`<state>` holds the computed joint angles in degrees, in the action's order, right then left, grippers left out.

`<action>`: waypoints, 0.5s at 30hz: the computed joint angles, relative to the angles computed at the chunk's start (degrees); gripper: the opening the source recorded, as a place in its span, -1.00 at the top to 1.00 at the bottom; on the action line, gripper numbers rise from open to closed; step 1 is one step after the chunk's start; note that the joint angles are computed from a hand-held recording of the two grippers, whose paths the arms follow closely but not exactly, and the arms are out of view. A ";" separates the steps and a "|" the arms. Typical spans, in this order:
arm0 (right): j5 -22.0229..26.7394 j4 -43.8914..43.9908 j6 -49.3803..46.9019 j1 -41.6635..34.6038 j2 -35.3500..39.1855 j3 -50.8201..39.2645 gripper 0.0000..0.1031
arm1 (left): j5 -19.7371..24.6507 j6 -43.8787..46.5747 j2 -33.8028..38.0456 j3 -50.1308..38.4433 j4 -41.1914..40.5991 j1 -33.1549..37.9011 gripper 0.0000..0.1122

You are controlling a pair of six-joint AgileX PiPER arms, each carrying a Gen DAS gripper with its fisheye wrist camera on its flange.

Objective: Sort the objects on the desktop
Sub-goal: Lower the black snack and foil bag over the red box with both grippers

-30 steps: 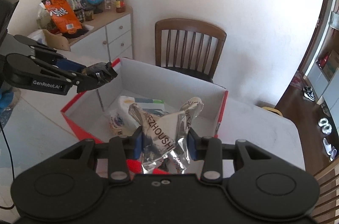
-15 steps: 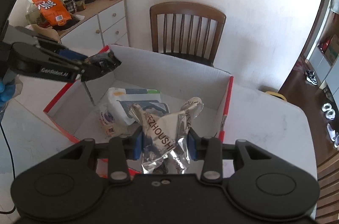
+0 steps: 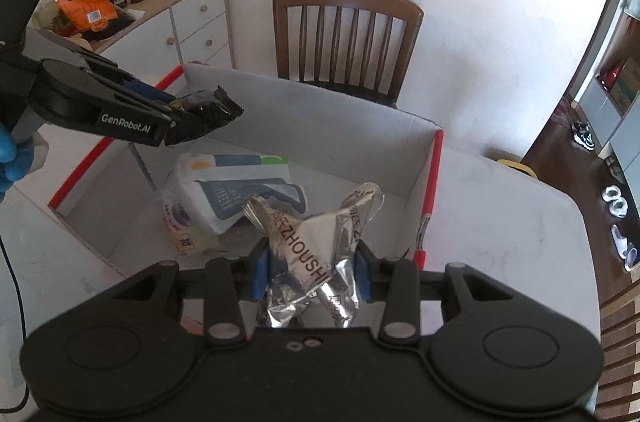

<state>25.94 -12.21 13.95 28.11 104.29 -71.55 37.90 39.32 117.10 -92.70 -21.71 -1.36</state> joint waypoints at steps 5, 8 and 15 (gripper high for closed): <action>0.51 1.38 -1.38 -0.18 2.15 -1.45 0.20 | -0.11 -1.10 1.45 -0.96 1.32 -0.77 0.39; 1.04 6.63 -5.41 -0.98 3.10 -2.26 0.20 | 0.54 -1.49 2.27 -1.64 1.76 -0.73 0.39; 2.06 10.80 -10.20 -1.75 4.04 -2.80 0.20 | 3.99 0.54 3.67 -2.61 0.47 -0.30 0.39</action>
